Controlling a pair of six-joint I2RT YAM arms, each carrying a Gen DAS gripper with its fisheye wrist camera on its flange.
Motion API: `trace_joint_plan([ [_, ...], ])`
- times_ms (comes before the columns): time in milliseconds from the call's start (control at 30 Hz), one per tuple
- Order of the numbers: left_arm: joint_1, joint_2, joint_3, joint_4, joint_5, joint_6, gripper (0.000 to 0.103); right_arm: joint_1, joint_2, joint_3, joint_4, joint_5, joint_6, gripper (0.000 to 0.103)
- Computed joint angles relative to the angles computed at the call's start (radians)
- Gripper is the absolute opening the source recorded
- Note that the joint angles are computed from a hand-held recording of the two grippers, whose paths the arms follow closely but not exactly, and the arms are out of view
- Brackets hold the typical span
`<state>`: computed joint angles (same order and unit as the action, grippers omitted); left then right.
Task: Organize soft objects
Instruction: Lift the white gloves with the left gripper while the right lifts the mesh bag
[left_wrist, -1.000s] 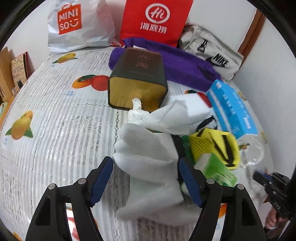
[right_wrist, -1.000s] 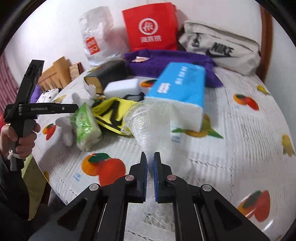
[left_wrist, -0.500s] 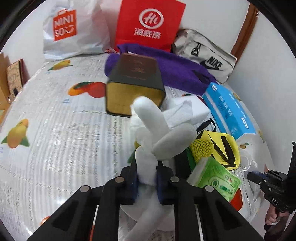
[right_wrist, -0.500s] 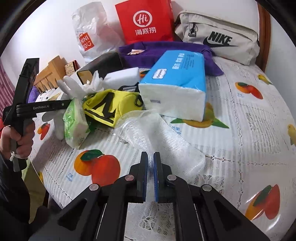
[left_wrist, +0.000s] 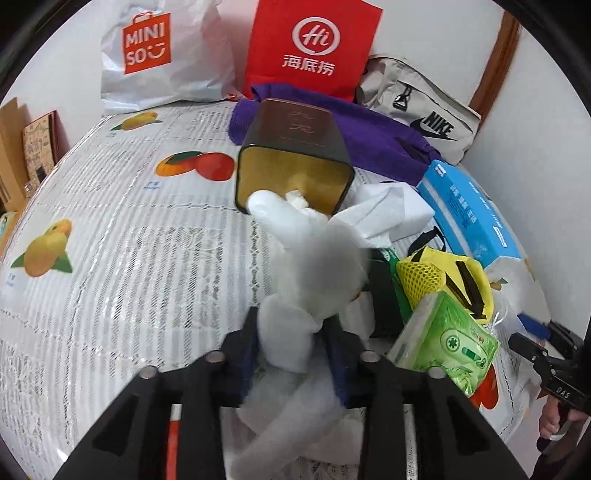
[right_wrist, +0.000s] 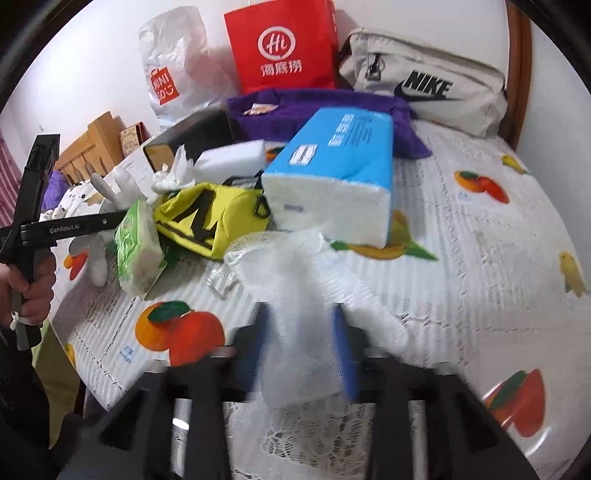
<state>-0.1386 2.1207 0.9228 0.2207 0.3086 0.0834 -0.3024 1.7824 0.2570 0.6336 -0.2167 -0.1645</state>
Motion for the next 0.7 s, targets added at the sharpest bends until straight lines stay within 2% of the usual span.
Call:
trace_joint_plan([
  [67,-0.016,0.003,0.001,0.012,-0.02,0.011,0.049,0.003,0.023,0.015,0.019,0.01,0.0,0.062],
  [133,-0.042,0.007,-0.001,0.032,-0.069,0.015,0.053,0.007,0.058,0.049,0.005,0.022,0.002,0.062],
  [233,-0.063,0.011,-0.008,0.055,-0.114,0.026,0.054,0.019,0.108,0.082,0.003,0.042,0.011,0.065],
  [333,-0.063,0.006,-0.026,0.078,-0.114,0.036,0.053,0.029,0.106,0.073,-0.002,0.013,-0.002,0.079],
  [400,-0.06,0.0,-0.039,0.088,-0.104,0.046,0.048,0.044,0.116,0.058,0.028,0.019,-0.005,0.087],
  [467,-0.062,-0.008,-0.06,0.106,-0.099,0.055,0.037,0.062,0.139,0.048,0.069,0.036,-0.008,0.09],
  [567,-0.055,-0.018,-0.069,0.099,-0.071,0.062,0.026,0.101,0.167,0.04,0.121,0.089,-0.007,0.092],
  [633,-0.045,-0.022,-0.075,0.098,-0.048,0.056,0.022,0.115,0.179,0.038,0.145,0.117,0.002,0.09],
  [667,-0.042,-0.023,-0.077,0.099,-0.044,0.053,0.02,0.114,0.179,0.037,0.15,0.121,0.01,0.085],
  [700,-0.038,-0.025,-0.08,0.1,-0.036,0.05,0.019,0.111,0.177,0.035,0.158,0.129,0.018,0.074],
])
